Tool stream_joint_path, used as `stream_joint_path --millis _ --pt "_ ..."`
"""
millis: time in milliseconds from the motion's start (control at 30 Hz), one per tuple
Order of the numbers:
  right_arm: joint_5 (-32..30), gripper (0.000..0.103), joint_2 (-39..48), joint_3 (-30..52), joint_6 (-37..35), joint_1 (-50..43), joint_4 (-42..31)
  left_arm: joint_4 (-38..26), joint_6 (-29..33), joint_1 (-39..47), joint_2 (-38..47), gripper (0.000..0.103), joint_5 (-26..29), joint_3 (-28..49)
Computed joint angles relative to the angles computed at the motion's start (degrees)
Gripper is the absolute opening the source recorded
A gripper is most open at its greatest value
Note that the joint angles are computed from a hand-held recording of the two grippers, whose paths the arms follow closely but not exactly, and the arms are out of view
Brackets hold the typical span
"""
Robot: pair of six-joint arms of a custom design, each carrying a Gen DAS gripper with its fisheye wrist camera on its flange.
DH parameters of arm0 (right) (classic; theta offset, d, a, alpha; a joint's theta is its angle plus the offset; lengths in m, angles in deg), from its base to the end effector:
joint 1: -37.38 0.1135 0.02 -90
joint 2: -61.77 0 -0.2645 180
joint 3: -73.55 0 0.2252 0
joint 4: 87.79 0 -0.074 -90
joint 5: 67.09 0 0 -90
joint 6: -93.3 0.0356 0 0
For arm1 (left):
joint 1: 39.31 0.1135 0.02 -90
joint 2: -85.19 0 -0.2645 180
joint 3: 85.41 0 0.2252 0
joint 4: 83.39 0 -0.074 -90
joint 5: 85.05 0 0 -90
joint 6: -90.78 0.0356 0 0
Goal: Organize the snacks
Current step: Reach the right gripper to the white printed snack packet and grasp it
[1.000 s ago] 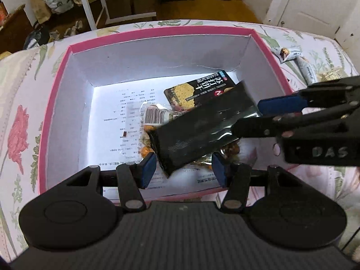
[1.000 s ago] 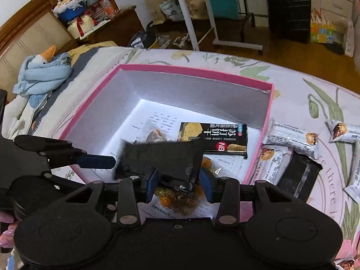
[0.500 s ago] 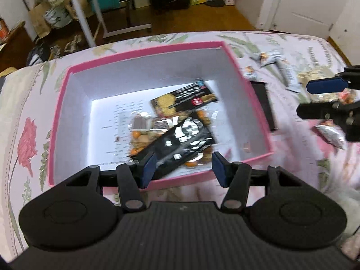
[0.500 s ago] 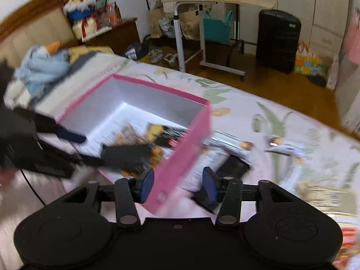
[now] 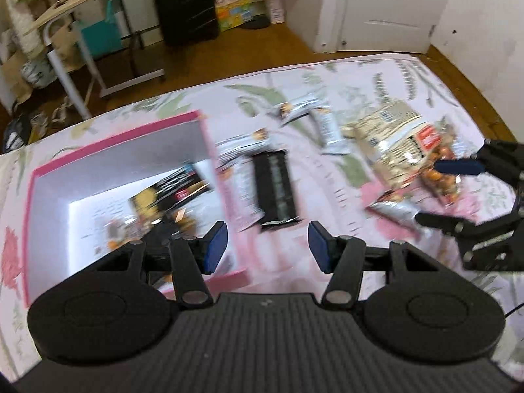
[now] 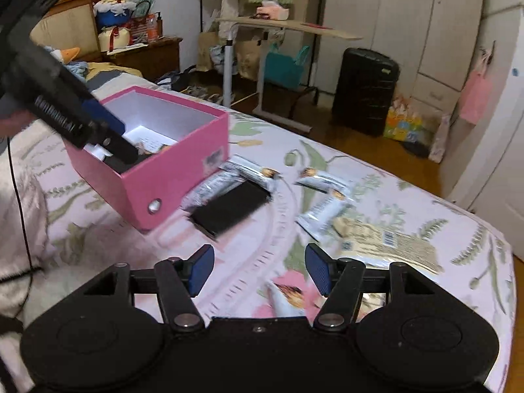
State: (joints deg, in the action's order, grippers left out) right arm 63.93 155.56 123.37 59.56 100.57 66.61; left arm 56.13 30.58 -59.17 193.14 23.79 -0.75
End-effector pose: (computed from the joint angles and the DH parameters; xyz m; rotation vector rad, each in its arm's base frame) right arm 0.1267 0.1990 0.1266 0.0161 2.3574 -0.0776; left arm 0.3309 -0.1317 0.1795 1.1984 2.3477 -0.3822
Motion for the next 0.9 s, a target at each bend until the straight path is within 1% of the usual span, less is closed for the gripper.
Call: stream_joint_path --millis 67,133,167,267,300,367,400,500,533,567,633,733,833,900 --pt "-0.1 0.067 -0.3 -2.7 1.8 0.8 1.6 1.4 -1.5 -2.6 1.1 0.054 0.3 -0.1" --pt "-1.2 0.067 0.3 -6.0 2.4 0.8 5.4 3.6 -2.0 -5.0 2.6 0.060 0.7 -0.4" --pt "-1.6 0.067 1.0 -7.1 2.5 0.8 7.0 5.5 -3.0 -6.2 3.3 0.060 0.5 -0.8" --pt "-3.8 0.067 4.8 -10.9 0.5 -0.3 15.4 11.8 -5.6 -9.5 6.9 0.060 0.5 -1.1" --pt "-4.8 0.067 6.6 -12.1 -0.4 -1.1 18.9 12.9 -6.3 -10.5 8.4 0.060 0.1 -0.3" --pt "-5.5 0.067 10.8 -14.5 -0.3 -1.4 26.2 13.5 -8.1 -12.6 12.5 0.060 -1.2 3.0" --pt "-5.9 0.067 12.9 -15.3 -0.1 -2.0 29.1 14.8 -9.4 -13.1 14.0 0.060 -1.1 3.7" --pt "-6.8 0.066 19.1 -16.0 1.0 -3.6 35.0 20.2 -13.2 -14.6 18.6 0.060 -0.8 5.9" --pt "-6.7 0.057 20.6 -16.1 0.7 -3.8 36.9 22.1 -14.2 -15.4 20.3 0.060 -1.9 6.8" --pt "-6.5 0.044 21.4 -16.0 0.4 -3.8 37.6 23.5 -14.9 -16.3 22.1 0.060 -3.3 8.0" --pt "-5.3 0.033 22.0 -15.1 -0.1 -3.9 37.1 25.3 -15.7 -17.5 25.9 0.060 -4.2 11.1" --pt "-4.3 0.032 20.9 -15.2 1.8 -5.9 37.3 25.7 -17.5 -19.2 31.8 0.060 -6.0 17.4" --pt "-3.9 0.032 20.0 -17.0 2.7 -8.1 41.9 25.3 -18.8 -20.5 37.7 0.060 -7.8 24.2" --pt "-3.7 0.032 19.6 -17.4 3.1 -9.5 43.6 23.8 -19.4 -20.9 40.9 0.060 -8.7 28.3"
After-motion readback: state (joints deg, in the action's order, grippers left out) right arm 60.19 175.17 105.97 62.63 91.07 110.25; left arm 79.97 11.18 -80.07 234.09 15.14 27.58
